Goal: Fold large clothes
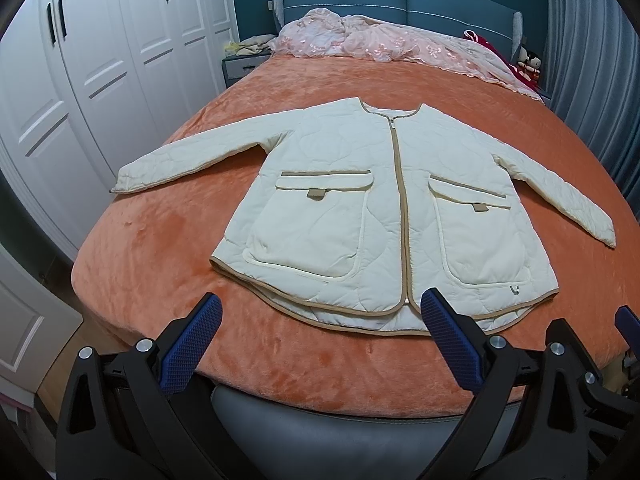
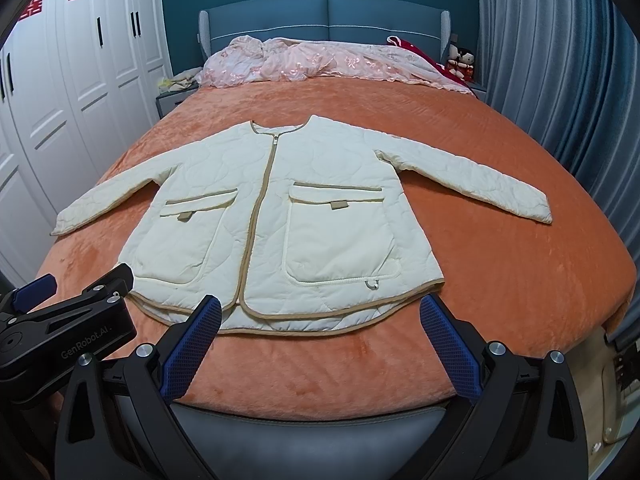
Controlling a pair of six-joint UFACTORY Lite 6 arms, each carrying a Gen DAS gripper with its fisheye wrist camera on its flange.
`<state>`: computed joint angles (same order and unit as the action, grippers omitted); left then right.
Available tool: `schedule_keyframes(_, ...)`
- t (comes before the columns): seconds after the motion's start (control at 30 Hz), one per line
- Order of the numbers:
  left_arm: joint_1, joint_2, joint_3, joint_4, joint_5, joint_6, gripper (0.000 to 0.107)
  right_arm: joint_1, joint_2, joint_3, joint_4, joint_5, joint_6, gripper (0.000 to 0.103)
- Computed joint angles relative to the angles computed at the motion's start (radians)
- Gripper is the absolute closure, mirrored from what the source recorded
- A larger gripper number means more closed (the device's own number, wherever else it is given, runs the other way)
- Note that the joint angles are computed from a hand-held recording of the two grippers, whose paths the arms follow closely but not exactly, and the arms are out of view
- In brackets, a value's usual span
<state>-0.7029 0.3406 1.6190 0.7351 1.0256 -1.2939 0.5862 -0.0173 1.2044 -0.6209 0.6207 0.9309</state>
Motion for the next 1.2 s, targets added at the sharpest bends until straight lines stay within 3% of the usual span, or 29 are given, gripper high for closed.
schedule_keyframes(1.2, 0.005, -0.007, -0.007, -0.005, -0.005, 0.005, 0.011, 0.012, 0.021, 0.017, 0.006, 0.011, 0.0, 0.005)
